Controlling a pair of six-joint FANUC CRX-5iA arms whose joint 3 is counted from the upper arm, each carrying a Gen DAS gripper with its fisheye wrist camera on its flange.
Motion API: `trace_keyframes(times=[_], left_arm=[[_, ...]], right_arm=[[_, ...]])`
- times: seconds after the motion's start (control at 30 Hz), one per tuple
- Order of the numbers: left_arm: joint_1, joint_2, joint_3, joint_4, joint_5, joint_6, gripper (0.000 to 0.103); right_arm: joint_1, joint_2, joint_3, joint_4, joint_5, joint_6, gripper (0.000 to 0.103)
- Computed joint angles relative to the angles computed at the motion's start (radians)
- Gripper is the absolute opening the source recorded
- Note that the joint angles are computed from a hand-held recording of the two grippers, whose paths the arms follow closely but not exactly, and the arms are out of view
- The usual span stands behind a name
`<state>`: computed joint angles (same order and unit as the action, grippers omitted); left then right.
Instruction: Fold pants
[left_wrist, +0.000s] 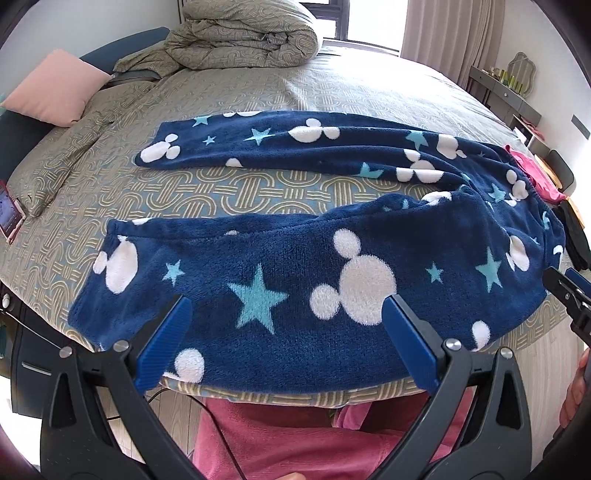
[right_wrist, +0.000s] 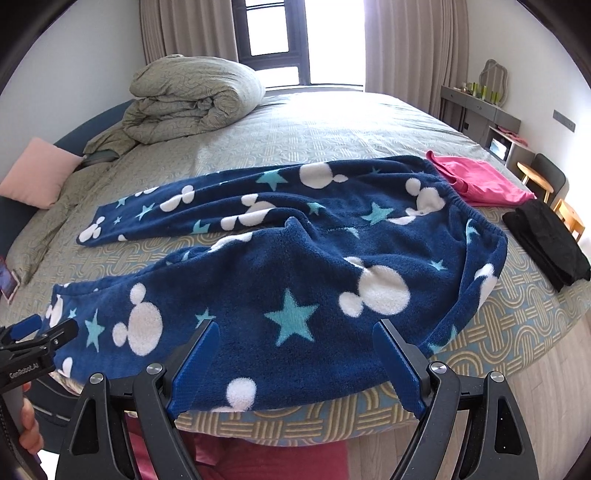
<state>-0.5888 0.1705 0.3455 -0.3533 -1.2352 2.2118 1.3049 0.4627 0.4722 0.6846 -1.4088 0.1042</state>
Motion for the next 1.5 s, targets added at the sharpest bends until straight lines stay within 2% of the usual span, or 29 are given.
trace_keyframes(times=[1.03,1.2,1.33,1.43,1.5], left_arm=[[0.003,0.003,-0.015,-0.022,-0.043,0.006,0.102],[0.04,-0.05,-0.104,-0.012,-0.051,0.032,0.102],[0.143,-0.124,-0.252,0.127,0.015,0.063,0.102],[0.176,-0.164,-0.319,0.143,0.016,0.106,0.102],[0.186,-0.179,-0.339,0.116,-0.003,0.137,0.102]], right_arm=[[-0.014,-0.039,-0.082,-0.03,0.017,-0.057,0.087],[-0.014,-0.077,-0.147,-0.035,0.024,-0.081,0.087],[-0.016,-0.145,-0.251,-0.06,0.075,-0.166,0.087],[-0.014,-0.191,-0.326,-0.065,0.107,-0.243,0.086],[-0.014,-0.213,-0.365,-0.062,0.119,-0.272,0.077]])
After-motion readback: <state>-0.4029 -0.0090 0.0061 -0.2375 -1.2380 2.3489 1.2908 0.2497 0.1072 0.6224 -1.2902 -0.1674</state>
